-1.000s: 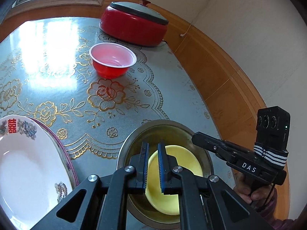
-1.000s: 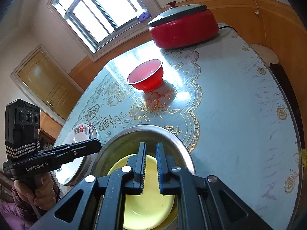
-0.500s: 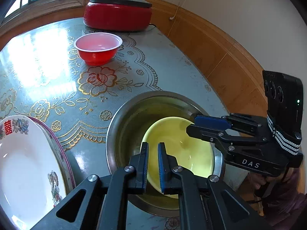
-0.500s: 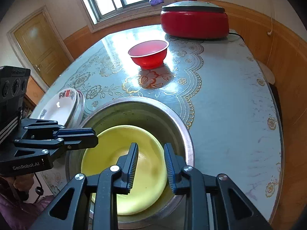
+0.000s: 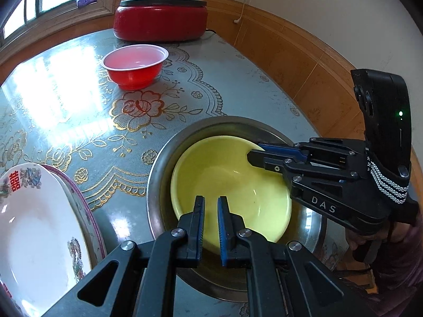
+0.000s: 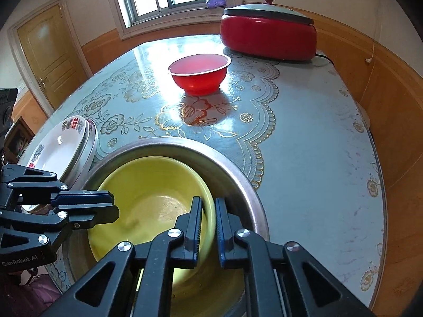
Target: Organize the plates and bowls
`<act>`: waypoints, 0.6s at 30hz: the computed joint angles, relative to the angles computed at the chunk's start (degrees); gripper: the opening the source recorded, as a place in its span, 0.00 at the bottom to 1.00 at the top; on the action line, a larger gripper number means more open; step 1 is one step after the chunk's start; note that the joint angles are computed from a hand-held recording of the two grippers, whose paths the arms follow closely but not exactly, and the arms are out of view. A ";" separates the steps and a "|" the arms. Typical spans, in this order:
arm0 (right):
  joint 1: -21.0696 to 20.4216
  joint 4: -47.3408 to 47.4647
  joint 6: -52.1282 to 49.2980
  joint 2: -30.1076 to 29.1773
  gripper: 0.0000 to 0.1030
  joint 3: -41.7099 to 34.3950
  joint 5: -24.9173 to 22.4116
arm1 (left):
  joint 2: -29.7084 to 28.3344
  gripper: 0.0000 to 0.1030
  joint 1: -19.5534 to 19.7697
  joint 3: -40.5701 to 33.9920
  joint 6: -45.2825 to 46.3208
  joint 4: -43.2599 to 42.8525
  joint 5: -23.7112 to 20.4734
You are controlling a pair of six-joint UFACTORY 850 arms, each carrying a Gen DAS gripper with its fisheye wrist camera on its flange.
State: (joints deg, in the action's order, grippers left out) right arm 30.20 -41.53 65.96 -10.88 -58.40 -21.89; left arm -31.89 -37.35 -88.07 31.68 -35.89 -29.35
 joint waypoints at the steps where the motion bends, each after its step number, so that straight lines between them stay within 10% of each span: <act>1: 0.08 2.50 -3.83 -0.14 0.09 -0.30 -0.24 | 0.16 0.09 -0.02 0.22 0.76 -0.49 0.02; 8: 1.25 3.85 -6.54 0.29 0.09 0.15 -2.13 | -0.07 0.11 -0.13 0.54 1.85 -2.01 -0.24; 12: 1.43 1.69 -3.63 0.96 0.33 0.50 -1.46 | 0.60 0.20 -0.23 1.21 1.89 -2.46 1.15; 18: 1.69 -2.15 0.48 2.59 0.35 1.34 -0.44 | 1.75 0.28 -0.35 2.22 2.34 -2.92 3.29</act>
